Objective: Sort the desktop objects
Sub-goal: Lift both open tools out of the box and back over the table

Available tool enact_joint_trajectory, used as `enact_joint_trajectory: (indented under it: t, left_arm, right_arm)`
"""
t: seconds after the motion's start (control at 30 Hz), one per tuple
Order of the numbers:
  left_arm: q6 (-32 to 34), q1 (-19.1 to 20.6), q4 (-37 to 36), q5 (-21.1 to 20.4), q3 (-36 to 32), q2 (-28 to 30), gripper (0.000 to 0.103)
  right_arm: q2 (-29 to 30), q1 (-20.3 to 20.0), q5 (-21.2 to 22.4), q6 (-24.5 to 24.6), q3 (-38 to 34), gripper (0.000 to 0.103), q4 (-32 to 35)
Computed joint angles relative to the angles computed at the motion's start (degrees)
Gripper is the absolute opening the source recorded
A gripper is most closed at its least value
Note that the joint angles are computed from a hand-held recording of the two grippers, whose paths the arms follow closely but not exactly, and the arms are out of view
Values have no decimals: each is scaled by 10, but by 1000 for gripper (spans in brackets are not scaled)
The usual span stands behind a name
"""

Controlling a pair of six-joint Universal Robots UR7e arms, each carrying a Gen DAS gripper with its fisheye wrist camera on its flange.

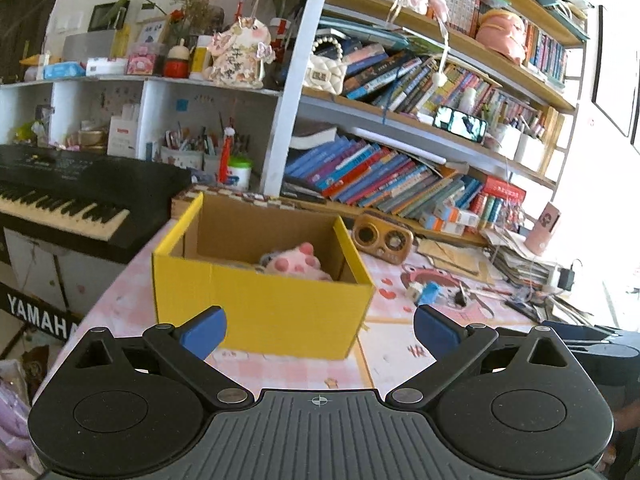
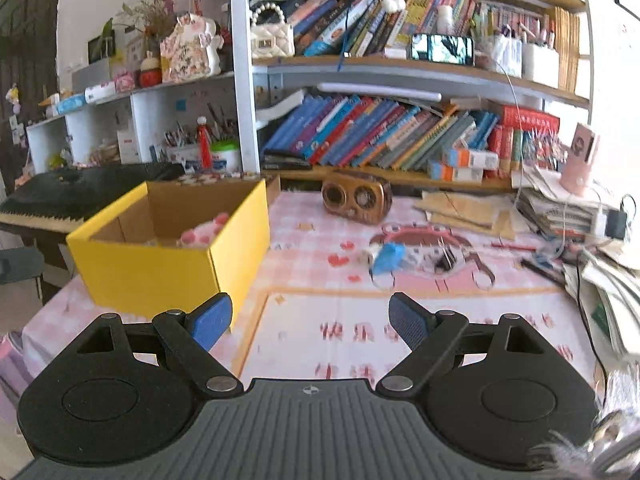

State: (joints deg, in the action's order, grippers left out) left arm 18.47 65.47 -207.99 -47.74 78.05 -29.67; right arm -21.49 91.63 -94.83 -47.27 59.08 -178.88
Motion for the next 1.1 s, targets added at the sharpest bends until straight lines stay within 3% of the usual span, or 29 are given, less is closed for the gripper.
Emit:
enact_joint_trajectory:
  t: [0.53,0.8,1.1]
  left_arm:
    - [-36,-7,59,-9,42,-2,101]
    - [-27,-10,134,-10,24,12,101]
    - [-41,-7,181,-31,-8,27,101]
  right_arm:
    - [-48,-10,-50,10,105,86,-23]
    - [-48,-10,-89,11,107,94,-20]
    - [-45,-15,-112,15,93,96,-21]
